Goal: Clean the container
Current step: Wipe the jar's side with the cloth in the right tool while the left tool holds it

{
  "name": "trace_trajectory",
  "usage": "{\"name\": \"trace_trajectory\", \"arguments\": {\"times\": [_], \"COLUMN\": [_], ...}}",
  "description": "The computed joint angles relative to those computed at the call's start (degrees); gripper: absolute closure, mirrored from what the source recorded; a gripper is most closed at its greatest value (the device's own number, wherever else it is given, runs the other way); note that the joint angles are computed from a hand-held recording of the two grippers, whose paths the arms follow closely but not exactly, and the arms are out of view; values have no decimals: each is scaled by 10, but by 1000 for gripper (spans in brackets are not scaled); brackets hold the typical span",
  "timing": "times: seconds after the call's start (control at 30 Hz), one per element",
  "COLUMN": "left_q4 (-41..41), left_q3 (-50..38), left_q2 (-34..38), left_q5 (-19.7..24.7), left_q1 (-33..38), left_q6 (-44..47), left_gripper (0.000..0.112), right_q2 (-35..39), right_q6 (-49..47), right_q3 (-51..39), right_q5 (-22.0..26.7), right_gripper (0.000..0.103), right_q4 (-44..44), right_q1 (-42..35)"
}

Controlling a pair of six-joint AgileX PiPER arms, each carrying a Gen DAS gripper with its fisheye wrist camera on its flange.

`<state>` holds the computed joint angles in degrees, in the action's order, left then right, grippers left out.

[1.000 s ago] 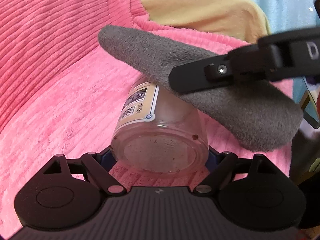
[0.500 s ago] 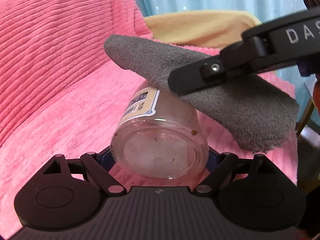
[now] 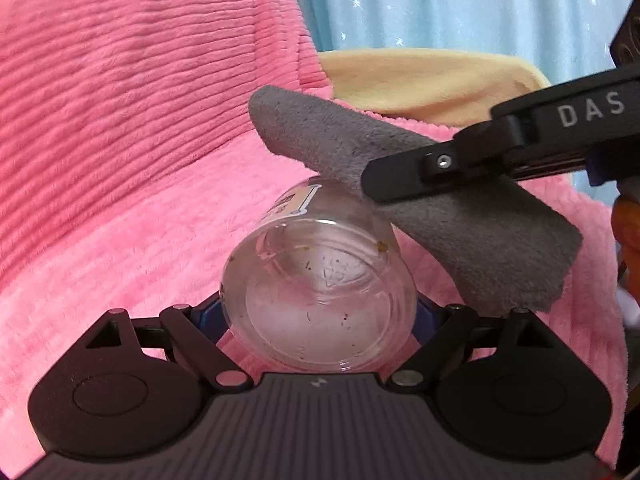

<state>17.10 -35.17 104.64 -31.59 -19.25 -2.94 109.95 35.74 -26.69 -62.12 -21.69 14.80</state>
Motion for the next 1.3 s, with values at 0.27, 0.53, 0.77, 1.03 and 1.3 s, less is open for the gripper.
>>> {"name": "trace_trajectory", "arguments": {"times": [0.27,0.53,0.77,1.03,1.3], "left_q4": [27,-66,-83,-67,52], "left_q3": [8,42,30,21,33], "left_q2": [9,-4,-6,-4,-1], "left_q5": [-41,-94,-71,-46,-75], "left_q1": [22,-4,-12,-5,13], "left_q6": [-24,46,64,47,24], "left_gripper": [24,26,26,27,27], "right_q2": [-23,2,3,15,16], "right_q6": [-94,-77,-55,-49,-99], "right_q3": [-17,-45,-40,-57,-52], "right_q5": [46,36,14,6,8], "right_gripper": [96,96,96,96,96], "right_q4": [108,55,31,21,19], "right_q1": [69,46,18,18,23]}}
